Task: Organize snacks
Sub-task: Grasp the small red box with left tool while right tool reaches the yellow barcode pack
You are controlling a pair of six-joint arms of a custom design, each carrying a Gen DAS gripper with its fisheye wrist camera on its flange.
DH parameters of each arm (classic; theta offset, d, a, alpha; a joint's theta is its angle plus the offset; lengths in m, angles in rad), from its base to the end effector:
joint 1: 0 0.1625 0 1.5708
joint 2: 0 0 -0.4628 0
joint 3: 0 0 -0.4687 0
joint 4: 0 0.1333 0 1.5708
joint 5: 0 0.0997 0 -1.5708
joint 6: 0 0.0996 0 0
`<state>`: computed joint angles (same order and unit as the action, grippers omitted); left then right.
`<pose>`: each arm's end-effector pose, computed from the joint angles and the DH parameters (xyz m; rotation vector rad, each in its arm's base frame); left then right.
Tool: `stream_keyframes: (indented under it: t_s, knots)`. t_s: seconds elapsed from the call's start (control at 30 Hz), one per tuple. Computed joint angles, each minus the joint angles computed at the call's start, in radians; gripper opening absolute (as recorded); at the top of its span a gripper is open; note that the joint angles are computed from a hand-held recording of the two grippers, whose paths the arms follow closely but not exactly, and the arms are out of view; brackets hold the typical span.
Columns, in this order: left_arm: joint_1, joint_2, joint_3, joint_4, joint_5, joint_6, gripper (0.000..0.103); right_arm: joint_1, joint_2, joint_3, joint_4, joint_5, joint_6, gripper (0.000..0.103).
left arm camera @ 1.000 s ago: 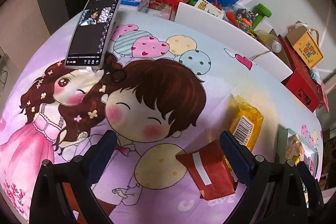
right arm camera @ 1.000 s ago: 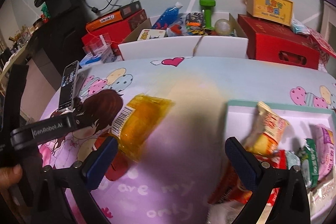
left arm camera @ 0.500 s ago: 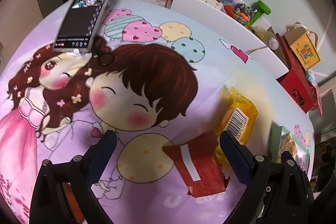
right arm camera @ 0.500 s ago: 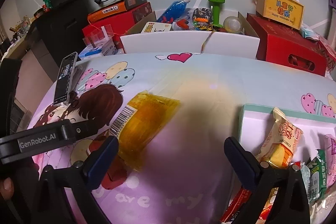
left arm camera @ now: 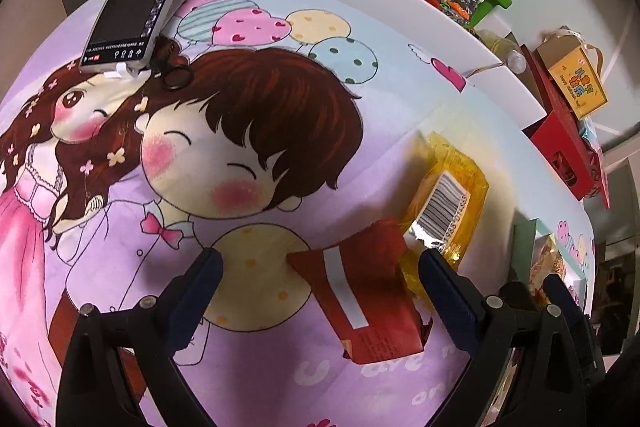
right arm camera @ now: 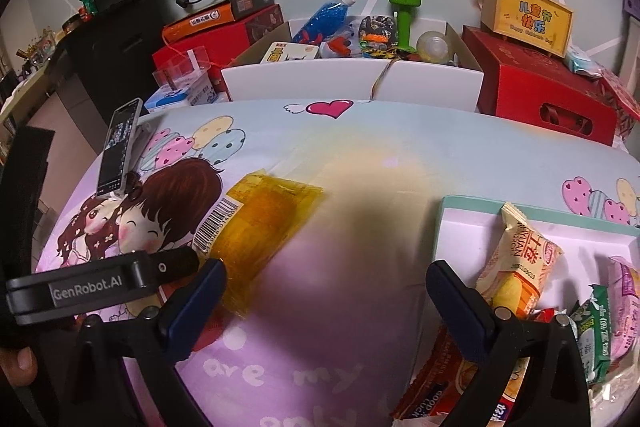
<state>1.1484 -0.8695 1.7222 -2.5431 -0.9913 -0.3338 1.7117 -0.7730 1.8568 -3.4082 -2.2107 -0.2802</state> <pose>-0.1222 -0.7300 0.0923 0.0691 2.6123 -0.4329 0.1683 -0.6609 0.0814 0.1878 -2.3368 0.8640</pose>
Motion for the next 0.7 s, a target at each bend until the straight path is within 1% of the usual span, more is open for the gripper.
stream_keyframes:
  t_s: [0.13,0.27,0.33,0.37,0.4,0.43,0.5,0.57,0.7]
  knots:
    - [0.003,-0.008,0.017,-0.017,-0.007,-0.012,0.098,0.0,-0.008,0.008,-0.01,-0.005,-0.002,0.101]
    - [-0.002,-0.017,0.037,-0.031,-0.003,0.001,0.097,-0.001,-0.017,0.016,-0.017,-0.007,0.002,0.101]
    - [-0.006,-0.016,0.041,-0.03,-0.002,0.006,0.09,-0.001,-0.02,0.019,-0.021,-0.008,0.003,0.101]
    - [-0.006,-0.016,0.043,-0.031,-0.009,0.01,0.083,-0.001,-0.021,0.02,-0.023,-0.008,0.004,0.101]
    - [-0.005,-0.018,0.045,-0.037,-0.021,0.016,0.076,-0.002,-0.023,0.021,-0.025,-0.008,0.004,0.101]
    - [-0.004,-0.02,0.047,-0.042,-0.037,0.021,0.072,-0.002,-0.024,0.022,-0.027,-0.009,0.004,0.101]
    - [-0.001,-0.022,0.048,-0.051,-0.07,0.033,0.057,-0.003,-0.025,0.024,-0.029,-0.011,0.005,0.101]
    - [0.002,-0.023,0.048,-0.056,-0.103,0.048,0.047,-0.003,-0.026,0.024,-0.031,-0.013,0.007,0.101]
    - [-0.006,-0.018,0.044,-0.06,-0.097,0.076,0.045,-0.004,-0.027,0.023,-0.02,-0.006,0.019,0.101]
